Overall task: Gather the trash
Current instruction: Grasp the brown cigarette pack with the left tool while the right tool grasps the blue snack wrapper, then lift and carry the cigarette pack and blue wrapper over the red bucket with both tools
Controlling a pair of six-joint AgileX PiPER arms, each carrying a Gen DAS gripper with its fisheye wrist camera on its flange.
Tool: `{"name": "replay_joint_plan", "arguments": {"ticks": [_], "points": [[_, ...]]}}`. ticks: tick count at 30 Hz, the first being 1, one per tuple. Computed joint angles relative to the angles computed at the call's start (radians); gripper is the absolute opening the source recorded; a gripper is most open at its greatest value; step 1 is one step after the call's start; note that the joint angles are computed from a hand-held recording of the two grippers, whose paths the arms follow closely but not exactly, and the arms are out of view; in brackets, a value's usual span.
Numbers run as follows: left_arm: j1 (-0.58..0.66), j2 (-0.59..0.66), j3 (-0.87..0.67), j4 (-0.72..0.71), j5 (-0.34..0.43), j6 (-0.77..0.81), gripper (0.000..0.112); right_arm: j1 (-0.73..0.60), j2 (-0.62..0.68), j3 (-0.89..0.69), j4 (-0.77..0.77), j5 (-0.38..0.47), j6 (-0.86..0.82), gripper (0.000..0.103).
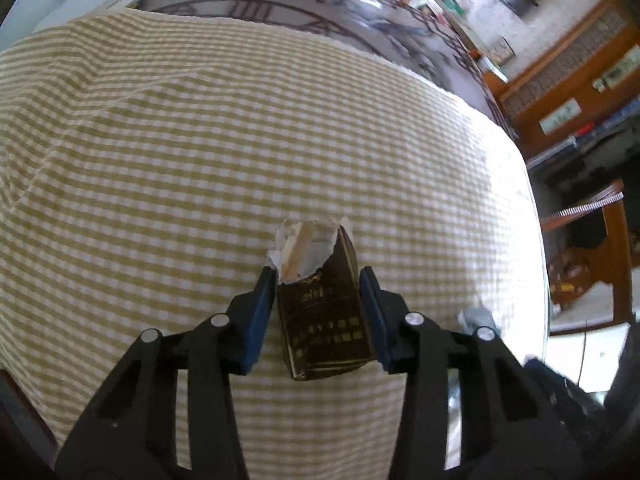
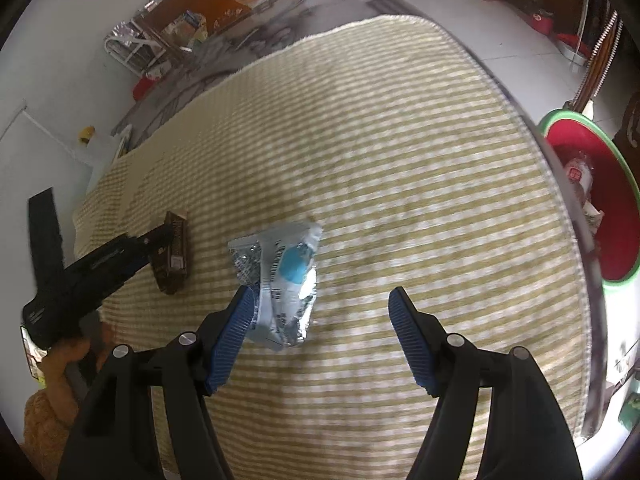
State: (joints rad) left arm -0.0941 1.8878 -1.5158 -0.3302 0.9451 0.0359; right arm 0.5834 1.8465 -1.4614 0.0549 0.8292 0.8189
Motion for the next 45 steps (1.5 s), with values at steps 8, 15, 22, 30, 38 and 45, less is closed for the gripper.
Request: {"name": "replay_joint_plan", "arguments": {"ticks": [8, 15, 22, 30, 38, 45], "points": [[0.106, -0.054, 0.051, -0.062, 0.075, 0.163, 0.042, 0.027, 0.184, -0.215, 0.011, 0.071, -0.03, 0.08], [0.152, -0.078, 0.098, -0.115, 0.088, 0.23, 0.045, 0.068, 0.277, -0.348, -0.038, 0.157, -0.046, 0.04], [0.192, -0.124, 0.164, -0.171, 0.083, 0.263, 0.053, 0.083, 0.174, -0.238, -0.101, 0.078, 0.006, 0.038], [0.135, -0.106, 0.154, -0.118, 0.058, 0.19, 0.062, 0.071, 0.105, -0.154, -0.1, 0.034, 0.047, 0.038], [0.061, -0.133, 0.23, -0.045, -0.016, 0.122, 0.052, 0.076, 0.084, -0.151, -0.126, 0.041, 0.061, 0.039], [0.054, -0.192, 0.233, -0.088, -0.043, 0.148, 0.048, 0.072, 0.058, -0.13, -0.145, 0.032, 0.074, 0.039]]}}
